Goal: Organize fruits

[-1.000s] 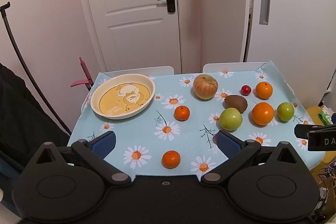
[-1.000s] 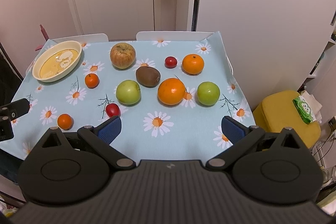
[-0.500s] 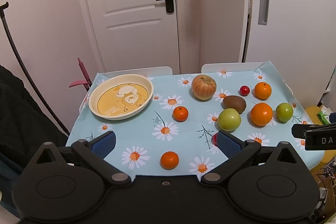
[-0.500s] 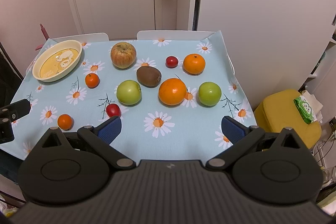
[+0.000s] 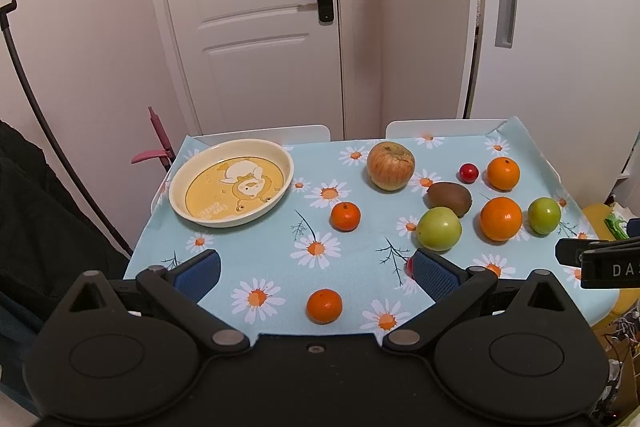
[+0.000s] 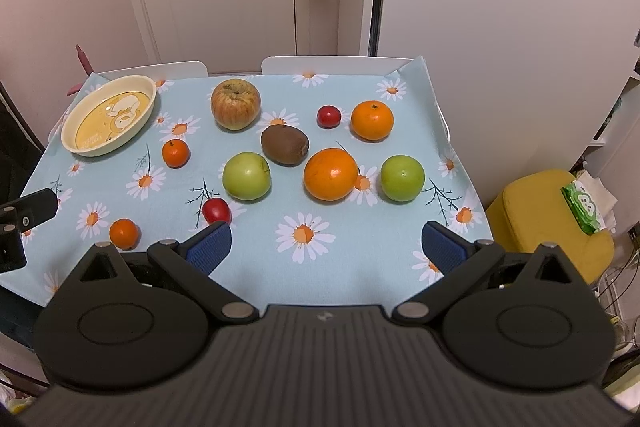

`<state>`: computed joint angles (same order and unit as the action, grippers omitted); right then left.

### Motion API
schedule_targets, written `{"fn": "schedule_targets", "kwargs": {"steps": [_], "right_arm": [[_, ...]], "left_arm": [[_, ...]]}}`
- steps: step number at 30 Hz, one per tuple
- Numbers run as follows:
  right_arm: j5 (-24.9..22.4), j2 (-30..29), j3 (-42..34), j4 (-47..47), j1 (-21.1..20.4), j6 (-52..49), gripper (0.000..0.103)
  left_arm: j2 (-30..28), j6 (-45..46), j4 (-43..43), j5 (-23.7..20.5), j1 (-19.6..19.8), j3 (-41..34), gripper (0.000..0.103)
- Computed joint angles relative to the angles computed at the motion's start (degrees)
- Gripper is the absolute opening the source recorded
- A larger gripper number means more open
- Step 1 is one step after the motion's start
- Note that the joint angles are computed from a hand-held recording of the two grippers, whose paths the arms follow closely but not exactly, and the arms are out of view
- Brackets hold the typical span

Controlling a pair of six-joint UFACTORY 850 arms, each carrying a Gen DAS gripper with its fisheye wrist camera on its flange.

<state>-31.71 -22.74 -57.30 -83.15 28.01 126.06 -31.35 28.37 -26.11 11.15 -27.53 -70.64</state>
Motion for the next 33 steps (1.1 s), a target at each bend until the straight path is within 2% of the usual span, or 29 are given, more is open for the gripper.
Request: {"fn": "schedule_targets", "kwargs": {"steps": [7,18,23,27,33], "right_arm": [[0.27,-0.43,-0.30,0.18,-0.27,-0.54,0.103],[1.48,-0.85,-0.77,-0.78,-1.10,-0.60,0.103],[1.38,-0.92,-0.84,-1.13,-1.39,-1.51,0.103],[2.31,-1.29,-1.12,-3.47,-2.30,-1.18,0.103],[6.63,-3.80,-2.81,-7.90,-4.53,-0.45,0.103]], "left_arm": [[-0.34,1.00,-1.24,0.28,0.00,-0.16,0.103],[-1.19,10.71,-11.67,1.89,-0.81,-0.93,0.103],[-1.41,10.02,-11.50,1.81,-0.86,-1.10,0.103],[-1.81,11.34,-12.66,3.16,-1.02,-1.20,0.103],[-4.95,14.45,-16.74,3.37,-0.86,-3.33,0.103]]}}
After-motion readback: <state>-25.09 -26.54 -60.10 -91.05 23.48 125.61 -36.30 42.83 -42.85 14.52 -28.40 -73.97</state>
